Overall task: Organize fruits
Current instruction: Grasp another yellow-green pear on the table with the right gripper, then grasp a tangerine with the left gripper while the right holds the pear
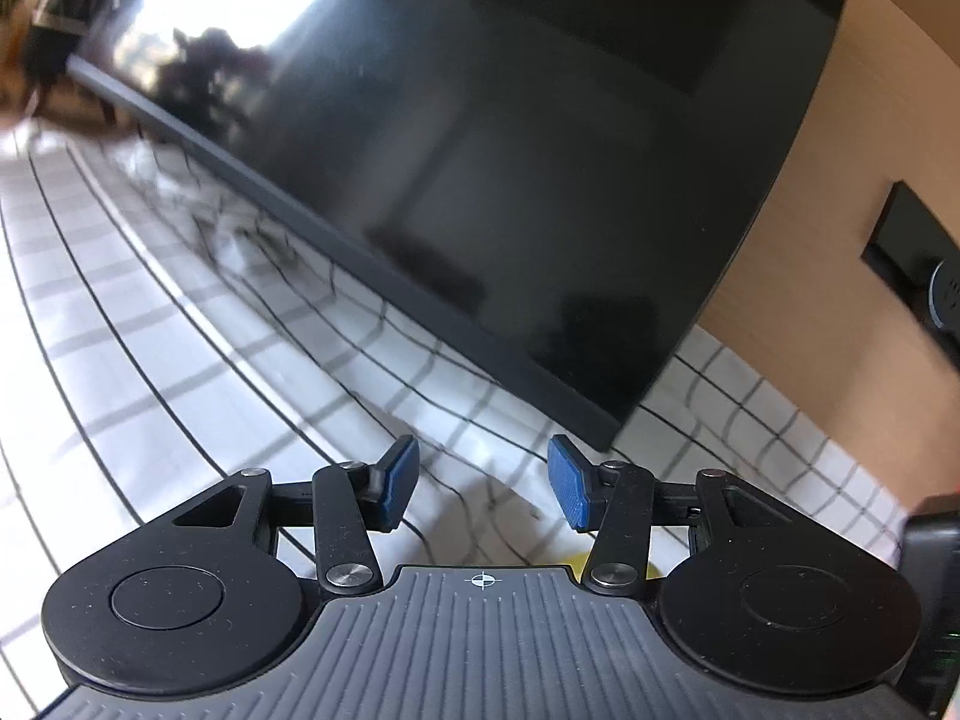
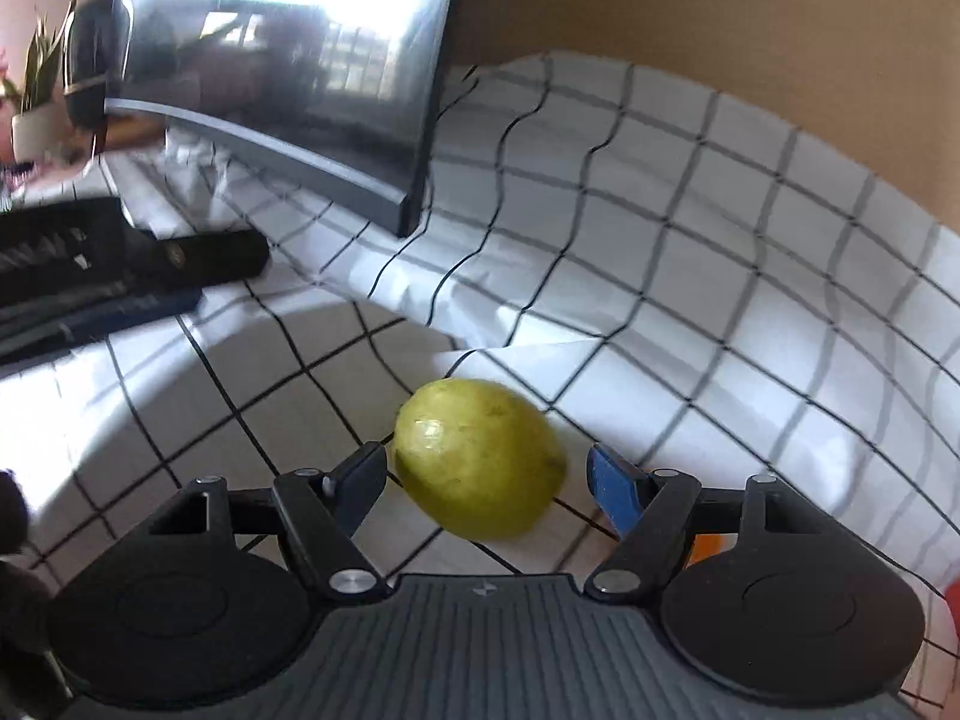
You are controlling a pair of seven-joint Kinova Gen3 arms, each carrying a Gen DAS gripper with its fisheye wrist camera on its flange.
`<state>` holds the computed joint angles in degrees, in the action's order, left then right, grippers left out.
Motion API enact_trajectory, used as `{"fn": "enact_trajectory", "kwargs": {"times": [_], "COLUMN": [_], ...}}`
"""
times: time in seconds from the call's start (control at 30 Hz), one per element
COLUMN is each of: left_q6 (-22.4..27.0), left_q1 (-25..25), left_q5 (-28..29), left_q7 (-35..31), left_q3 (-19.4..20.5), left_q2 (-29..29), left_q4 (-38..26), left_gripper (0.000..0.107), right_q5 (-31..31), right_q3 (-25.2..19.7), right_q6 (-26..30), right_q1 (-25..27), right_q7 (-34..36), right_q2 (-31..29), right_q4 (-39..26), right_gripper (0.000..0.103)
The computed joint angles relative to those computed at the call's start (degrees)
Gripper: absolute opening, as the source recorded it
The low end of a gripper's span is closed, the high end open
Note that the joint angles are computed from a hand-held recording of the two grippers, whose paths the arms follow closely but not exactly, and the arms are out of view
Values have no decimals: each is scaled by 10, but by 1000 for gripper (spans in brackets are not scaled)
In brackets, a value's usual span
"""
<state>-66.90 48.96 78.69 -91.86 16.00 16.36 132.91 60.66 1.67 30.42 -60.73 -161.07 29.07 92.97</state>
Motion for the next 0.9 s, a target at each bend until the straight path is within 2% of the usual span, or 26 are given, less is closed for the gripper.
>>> {"fn": "enact_trajectory", "kwargs": {"times": [0.1,0.17,0.27,0.33,0.4,0.5,0.6,0.67,0.7,0.8,0.83,0.9], "left_q6": [-7,-4,4,13,9,14,64,103,126,196,219,263], "left_q1": [4,2,11,34,22,-1,14,-9,-35,-104,-109,-88], "left_q5": [12,14,15,15,10,-4,-55,-102,-125,-186,-193,-199], "left_q7": [-21,-29,-35,-37,-40,-45,-28,-22,-30,-87,-110,-157], "left_q3": [1,1,-10,-37,-22,1,-36,-26,-5,45,45,15], "left_q2": [5,6,6,5,7,8,1,-9,-13,5,15,25], "left_q4": [-7,-9,-10,-13,-12,-11,-2,5,3,-29,-46,-79], "left_gripper": [52,52,52,52,52,52,52,52,52,52,52,53], "right_q5": [-14,-13,-30,-54,-68,-66,-38,-33,-27,-19,-19,-20], "right_q3": [-1,7,-4,-16,-19,-25,-96,-149,-175,-247,-274,-327], "right_q6": [17,40,39,27,20,-12,-17,-10,-10,6,20,56], "right_q1": [-3,-17,-7,6,6,3,42,74,90,126,135,147], "right_q7": [12,8,20,31,27,18,-17,-52,-76,-146,-169,-216], "right_q2": [22,34,22,3,-21,-80,-151,-203,-228,-302,-322,-352], "right_q4": [-22,-33,-25,-9,18,90,170,223,249,326,348,383], "right_gripper": [74,67,67,66,66,66,66,66,66,66,66,66]}}
